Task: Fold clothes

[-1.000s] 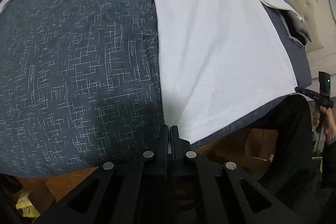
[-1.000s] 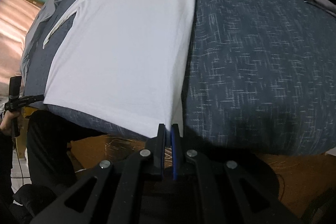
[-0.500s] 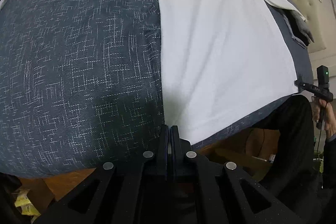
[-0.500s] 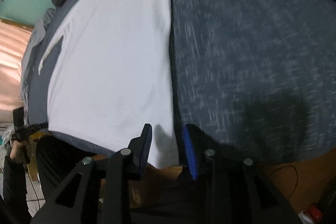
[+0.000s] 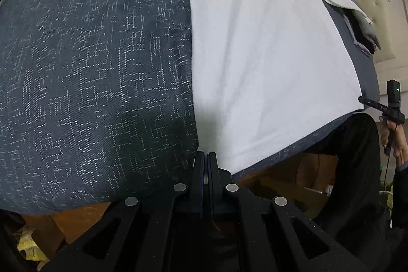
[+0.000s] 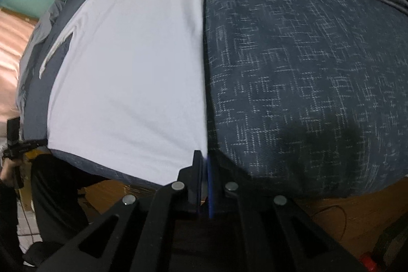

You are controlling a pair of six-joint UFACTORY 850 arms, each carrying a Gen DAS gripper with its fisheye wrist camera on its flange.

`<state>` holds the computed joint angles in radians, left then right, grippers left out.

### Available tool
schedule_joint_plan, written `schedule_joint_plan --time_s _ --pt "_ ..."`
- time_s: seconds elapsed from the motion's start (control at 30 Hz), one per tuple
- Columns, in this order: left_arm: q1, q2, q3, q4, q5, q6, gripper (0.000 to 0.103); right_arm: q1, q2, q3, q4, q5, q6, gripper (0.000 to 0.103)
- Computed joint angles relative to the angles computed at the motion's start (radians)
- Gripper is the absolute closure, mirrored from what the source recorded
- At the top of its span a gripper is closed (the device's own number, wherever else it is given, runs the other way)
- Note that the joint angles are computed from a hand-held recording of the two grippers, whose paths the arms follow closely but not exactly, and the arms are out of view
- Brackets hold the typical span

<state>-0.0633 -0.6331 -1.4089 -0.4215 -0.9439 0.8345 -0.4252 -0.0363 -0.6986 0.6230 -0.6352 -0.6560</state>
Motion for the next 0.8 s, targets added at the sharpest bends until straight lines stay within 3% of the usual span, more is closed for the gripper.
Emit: schedule_joint_plan --time_s 0.23,0.3,0.37,0.47,0.5,0.6,0.7,0.8 --pt "0.021 0.0 -0.06 0.012 -0.009 -0.024 0.099 0.009 0.0 -0.011 -0.063 0.0 0.066 0.097" --pt "0.024 -0.001 -0.09 0.012 0.001 -0.025 0.098 -0.02 0.012 -0.033 -0.029 -0.009 0.032 0.097" --pt "0.019 -0.012 -0.131 0.014 0.022 -0.035 0.084 -0.049 0.014 -0.062 0.019 -0.003 -0.008 0.096" --pt "0.007 -0.043 -0.197 -0.024 0.047 -0.039 0.068 -0.104 -0.005 -0.126 0.132 0.015 -0.092 0.086" --pt "-0.004 -0.023 -0.175 -0.038 0.048 -0.044 0.068 -0.123 -0.016 -0.15 0.172 0.021 -0.121 0.08" --pt "-0.052 -0.009 -0.144 -0.084 0.093 -0.063 0.068 -0.159 -0.057 -0.23 0.268 0.062 -0.176 0.074" --pt "-0.077 -0.071 -0.206 -0.12 0.106 -0.069 0.068 -0.192 -0.105 -0.308 0.359 0.087 -0.239 0.063" --pt "-0.105 -0.102 -0.241 -0.151 0.12 -0.087 0.06 -0.196 -0.172 -0.396 0.423 0.118 -0.246 0.062"
